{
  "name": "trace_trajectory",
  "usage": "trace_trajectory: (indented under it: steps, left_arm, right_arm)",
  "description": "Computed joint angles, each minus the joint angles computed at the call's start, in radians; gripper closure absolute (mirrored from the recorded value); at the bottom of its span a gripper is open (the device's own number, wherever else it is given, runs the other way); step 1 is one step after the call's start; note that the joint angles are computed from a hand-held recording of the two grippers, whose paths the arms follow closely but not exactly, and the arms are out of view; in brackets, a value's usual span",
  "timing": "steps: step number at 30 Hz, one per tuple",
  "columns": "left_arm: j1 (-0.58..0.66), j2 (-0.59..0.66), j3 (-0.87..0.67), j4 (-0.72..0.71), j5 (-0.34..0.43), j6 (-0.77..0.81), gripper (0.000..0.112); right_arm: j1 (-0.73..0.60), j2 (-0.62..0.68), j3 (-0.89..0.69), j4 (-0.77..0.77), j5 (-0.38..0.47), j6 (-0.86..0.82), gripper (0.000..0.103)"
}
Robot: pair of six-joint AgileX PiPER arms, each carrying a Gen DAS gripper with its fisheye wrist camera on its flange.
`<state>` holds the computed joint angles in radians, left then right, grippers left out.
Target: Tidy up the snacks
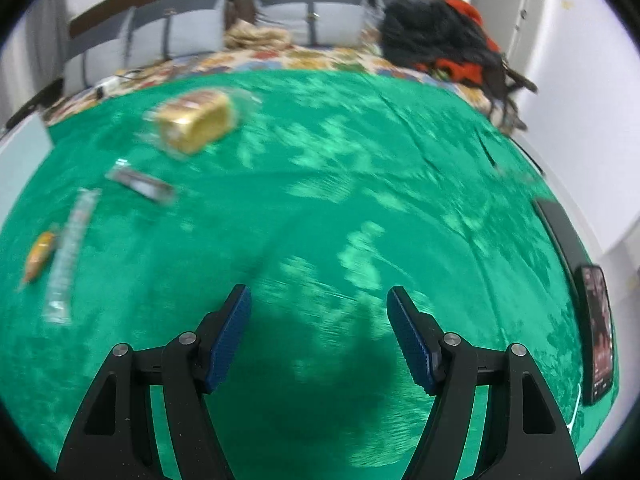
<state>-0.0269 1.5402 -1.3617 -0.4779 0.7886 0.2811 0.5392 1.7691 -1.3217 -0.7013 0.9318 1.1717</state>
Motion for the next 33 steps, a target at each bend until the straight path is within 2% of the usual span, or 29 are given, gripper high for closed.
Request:
trace_trajectory:
  steps: [4,6,8,10,15,17,33]
  left_arm:
    - [-0.1,0.129,-0.008,0.191,-0.088,-0.175,0.012]
    - [-0.126,0.187,-0.024,0.301,-0.118,-0.256,0.012]
    - [-0.132,0.233,-0.036,0.357,-0.14,-0.296,0.012]
    - [-0.125,0.286,-0.062,0.373,-0.153,-0.295,0.012]
    - [-0.12,0.372,-0.092,0.467,-0.178,-0.346,0.012]
    - [-0.127,0.363,-0.035,0.531,-0.259,-0.381,0.01]
    - [-0.127,0.358,-0.028,0.534,-0.263,-0.386,0.009]
  right_arm:
    - [-0.023,-0.03,0.089,0.004,-0.051,0.04,0.028]
    - [-0.027,-0.069,0.167,-0.027,-0.109,0.112,0.019]
    - [-0.054,-0.086,0.191,-0.008,-0.153,0.116,0.016]
    - [-0.048,-0.064,0.157,0.004,-0.128,0.086,0.013]
    - [-0.052,-0.054,0.15,0.003,-0.129,0.085,0.013]
    - [-0.052,-0.053,0.15,0.003,-0.129,0.085,0.012]
    - [-0.053,-0.053,0.151,0.001,-0.131,0.086,0.012]
